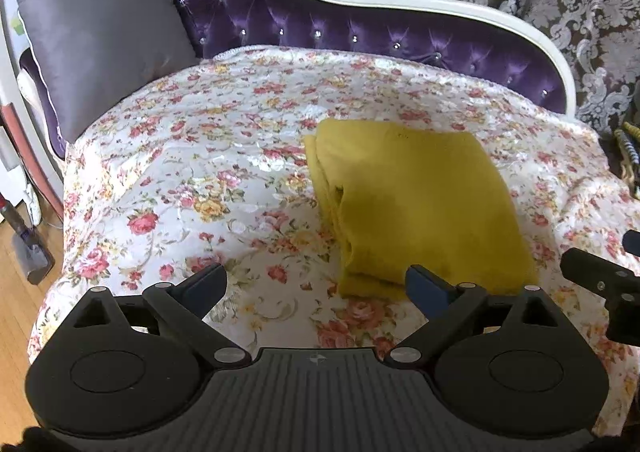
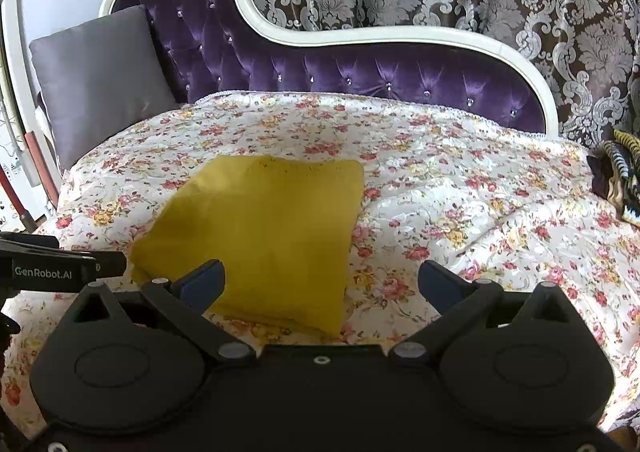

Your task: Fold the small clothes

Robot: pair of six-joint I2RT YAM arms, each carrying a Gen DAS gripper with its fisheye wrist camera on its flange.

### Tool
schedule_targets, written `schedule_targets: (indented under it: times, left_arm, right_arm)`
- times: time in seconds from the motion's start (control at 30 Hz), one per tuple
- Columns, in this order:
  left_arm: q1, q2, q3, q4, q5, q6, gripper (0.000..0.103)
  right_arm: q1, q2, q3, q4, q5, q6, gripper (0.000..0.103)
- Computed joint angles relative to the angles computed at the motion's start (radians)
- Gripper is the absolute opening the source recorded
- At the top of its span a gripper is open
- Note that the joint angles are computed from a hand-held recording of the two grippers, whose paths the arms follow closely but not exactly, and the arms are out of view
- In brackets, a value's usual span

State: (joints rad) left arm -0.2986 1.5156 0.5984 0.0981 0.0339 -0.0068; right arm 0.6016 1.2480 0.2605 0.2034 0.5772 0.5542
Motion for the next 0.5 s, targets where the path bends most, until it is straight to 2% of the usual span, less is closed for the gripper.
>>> schedule_targets:
  times: [0.5]
  left_arm:
    - [-0.056, -0.032, -0.006, -0.089, 0.005, 0.015, 0.097]
  right_arm:
    - [-0.036, -0.005, -0.002, -0.048, -0.043, 0.040, 0.102]
